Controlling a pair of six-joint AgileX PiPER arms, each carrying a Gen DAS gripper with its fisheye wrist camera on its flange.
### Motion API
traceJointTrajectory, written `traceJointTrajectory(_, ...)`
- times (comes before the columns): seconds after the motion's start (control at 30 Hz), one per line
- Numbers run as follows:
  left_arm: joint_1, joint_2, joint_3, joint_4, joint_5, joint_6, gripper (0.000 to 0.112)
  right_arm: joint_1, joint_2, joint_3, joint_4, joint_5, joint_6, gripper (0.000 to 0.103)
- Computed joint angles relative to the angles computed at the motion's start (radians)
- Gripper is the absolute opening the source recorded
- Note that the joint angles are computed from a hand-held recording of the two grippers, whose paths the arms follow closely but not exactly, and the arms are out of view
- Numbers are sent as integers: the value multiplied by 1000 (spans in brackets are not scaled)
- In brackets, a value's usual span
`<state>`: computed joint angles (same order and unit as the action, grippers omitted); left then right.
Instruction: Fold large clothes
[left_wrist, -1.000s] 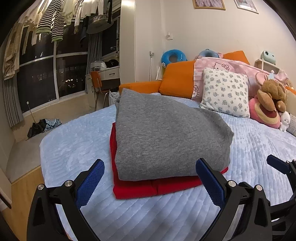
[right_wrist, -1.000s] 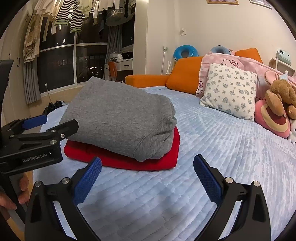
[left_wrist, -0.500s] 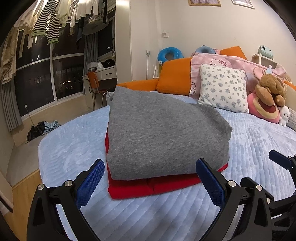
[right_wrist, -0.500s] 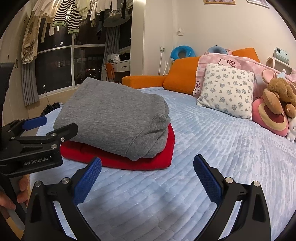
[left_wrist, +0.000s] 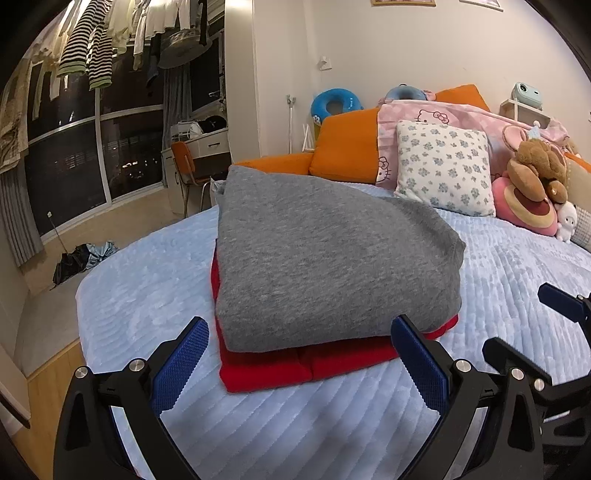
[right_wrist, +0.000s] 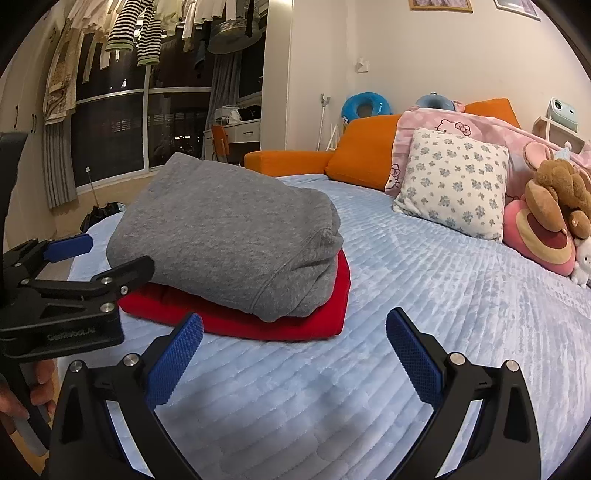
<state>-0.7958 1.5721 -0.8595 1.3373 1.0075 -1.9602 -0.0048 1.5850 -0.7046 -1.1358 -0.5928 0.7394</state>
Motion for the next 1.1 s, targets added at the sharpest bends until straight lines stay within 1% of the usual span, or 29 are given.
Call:
traceJointTrajectory(0.37,-22,-3,37,-11,49,-12,100,17,-6,-13,13,21,11,98)
traceJointTrajectory(0.8,-18,-13,51,-2,7,-30,100,38,-20,-7,49,47,-3,98)
traceJointTrajectory(0.97,-25,-10,45,7,24,-24,100,41,-21,-14,32,53,18,98)
traceJointTrajectory(1.1,-39,-21,60,33,31,-59,100,40,-20,-16,19,52,30,98)
